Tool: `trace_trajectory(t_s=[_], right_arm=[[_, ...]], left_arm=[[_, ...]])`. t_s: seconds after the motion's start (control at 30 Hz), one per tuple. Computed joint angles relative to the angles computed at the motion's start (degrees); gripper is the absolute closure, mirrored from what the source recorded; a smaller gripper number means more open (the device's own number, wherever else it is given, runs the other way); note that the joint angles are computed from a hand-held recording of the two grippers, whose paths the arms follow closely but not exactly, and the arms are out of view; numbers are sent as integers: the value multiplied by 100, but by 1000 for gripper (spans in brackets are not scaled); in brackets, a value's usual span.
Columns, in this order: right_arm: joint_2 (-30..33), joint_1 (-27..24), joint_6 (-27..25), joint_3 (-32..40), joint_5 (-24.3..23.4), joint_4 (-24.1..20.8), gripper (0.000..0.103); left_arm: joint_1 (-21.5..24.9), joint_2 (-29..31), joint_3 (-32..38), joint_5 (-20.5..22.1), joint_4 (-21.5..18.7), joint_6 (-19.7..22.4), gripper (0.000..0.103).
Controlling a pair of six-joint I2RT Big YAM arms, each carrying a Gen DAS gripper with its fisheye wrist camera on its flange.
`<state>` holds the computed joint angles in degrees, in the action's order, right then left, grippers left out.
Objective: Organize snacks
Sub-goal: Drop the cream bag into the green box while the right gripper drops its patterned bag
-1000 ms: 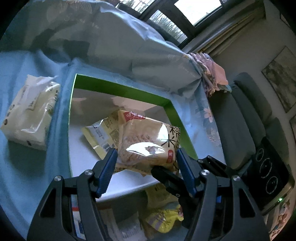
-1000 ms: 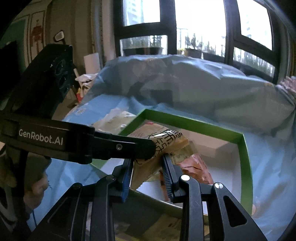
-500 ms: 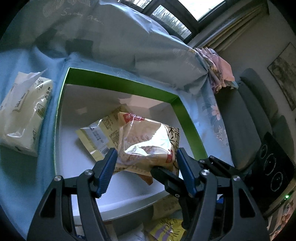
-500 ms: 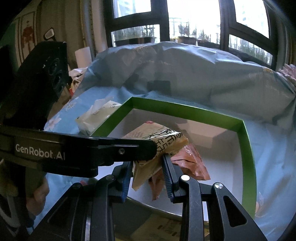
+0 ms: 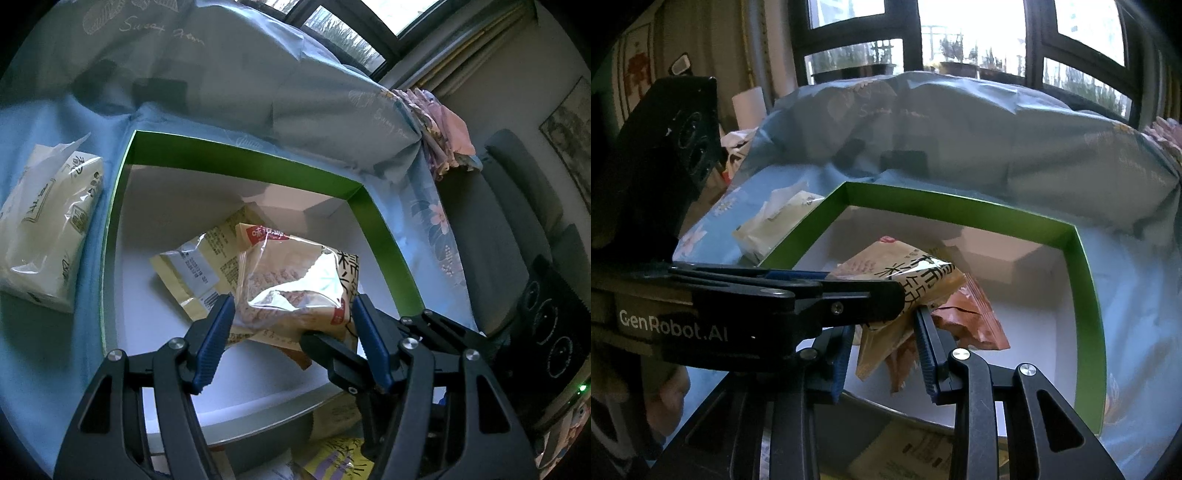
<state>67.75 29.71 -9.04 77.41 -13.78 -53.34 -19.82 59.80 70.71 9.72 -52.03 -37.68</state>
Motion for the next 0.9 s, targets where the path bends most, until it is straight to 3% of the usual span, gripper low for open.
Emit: trace_trajectory(t_s=[0.6,0.77,0.9], right_arm=[[54,15,33,45,71,-97,68],[5,31,43,19,139,-64,58],[-40,28,41,9,188,-67,57]], left_arm=[[-68,76,53,-155,-87,14,34],[-155,96,86,-299,-112,69,31],[-185,98,112,-425,-146,76,31]])
